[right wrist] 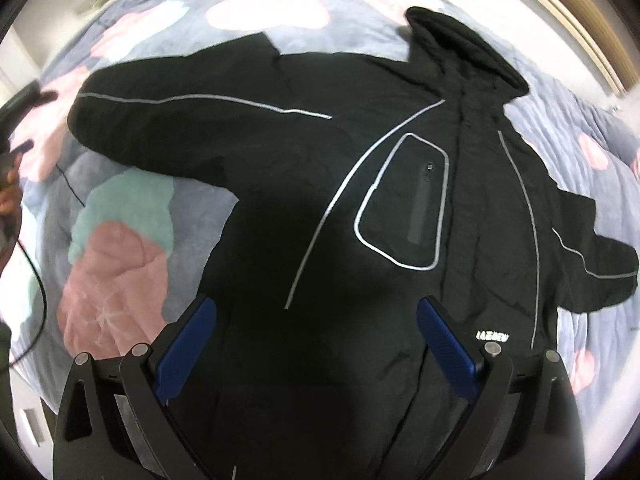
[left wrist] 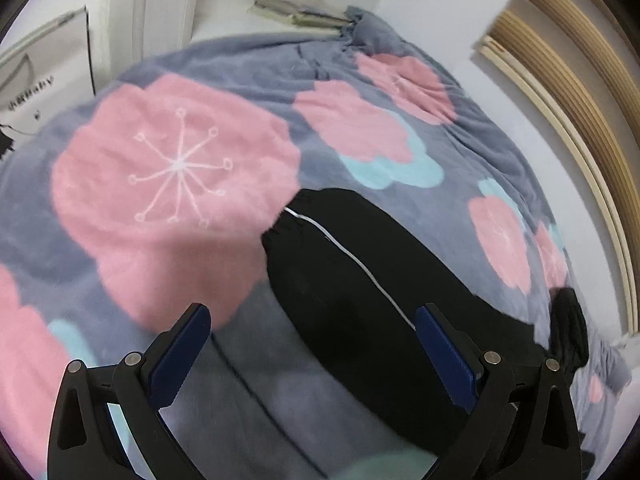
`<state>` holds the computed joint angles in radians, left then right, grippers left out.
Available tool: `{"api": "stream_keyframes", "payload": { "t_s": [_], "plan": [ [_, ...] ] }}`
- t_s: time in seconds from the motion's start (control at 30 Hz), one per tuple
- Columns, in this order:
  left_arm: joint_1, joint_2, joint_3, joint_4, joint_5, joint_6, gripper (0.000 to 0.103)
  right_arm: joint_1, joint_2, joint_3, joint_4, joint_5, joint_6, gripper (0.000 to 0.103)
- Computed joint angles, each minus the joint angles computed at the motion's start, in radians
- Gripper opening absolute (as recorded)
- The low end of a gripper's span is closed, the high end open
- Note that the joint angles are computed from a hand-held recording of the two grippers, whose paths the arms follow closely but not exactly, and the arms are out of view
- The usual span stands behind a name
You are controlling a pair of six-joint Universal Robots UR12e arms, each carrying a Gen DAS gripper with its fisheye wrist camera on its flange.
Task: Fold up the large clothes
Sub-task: 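Grasp the black jacket's sleeve cuff with the left gripper and lift it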
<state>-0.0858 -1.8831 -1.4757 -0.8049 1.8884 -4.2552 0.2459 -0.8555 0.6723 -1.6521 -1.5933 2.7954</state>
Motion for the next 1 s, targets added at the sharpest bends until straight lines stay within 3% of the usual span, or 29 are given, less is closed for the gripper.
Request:
{"api": "stream_keyframes", "payload": {
  "t_s": [0.4,0.47,0.5,0.53,0.57,0.6,0.73,1.0],
  "plan": [
    [0.061,-0.070,0.003,0.014,-0.097,0.013,0.101,0.002,0.050,-0.058,0.062,-0.030,0.011,0.101],
    [0.062,-0.075,-0.002,0.045,-0.105,0.039,0.089,0.001,0.052,-0.060,0.064,-0.030,0.014,0.101],
    [0.067,-0.078,-0.006,0.072,-0.136,0.061,0.065,0.000,0.052,-0.060,0.063,-0.029,0.016,0.101],
    [0.070,-0.081,-0.004,0.077,-0.152,0.069,0.048,0.000,0.053,-0.061,0.063,-0.029,0.019,0.101],
    [0.065,-0.084,0.006,0.066,-0.126,0.084,0.040,-0.001,0.053,-0.061,0.064,-0.027,0.021,0.101],
    [0.062,-0.082,0.004,0.081,-0.122,0.103,0.022,-0.002,0.054,-0.062,0.065,-0.024,0.022,0.101],
    [0.040,-0.073,0.025,0.094,-0.081,0.181,0.015,-0.005,0.047,-0.051,0.057,-0.015,0.021,0.101],
    [-0.040,-0.082,0.137,0.159,-0.043,0.382,0.014,-0.017,0.025,-0.019,0.026,0.014,0.036,0.101]
  ]
}}
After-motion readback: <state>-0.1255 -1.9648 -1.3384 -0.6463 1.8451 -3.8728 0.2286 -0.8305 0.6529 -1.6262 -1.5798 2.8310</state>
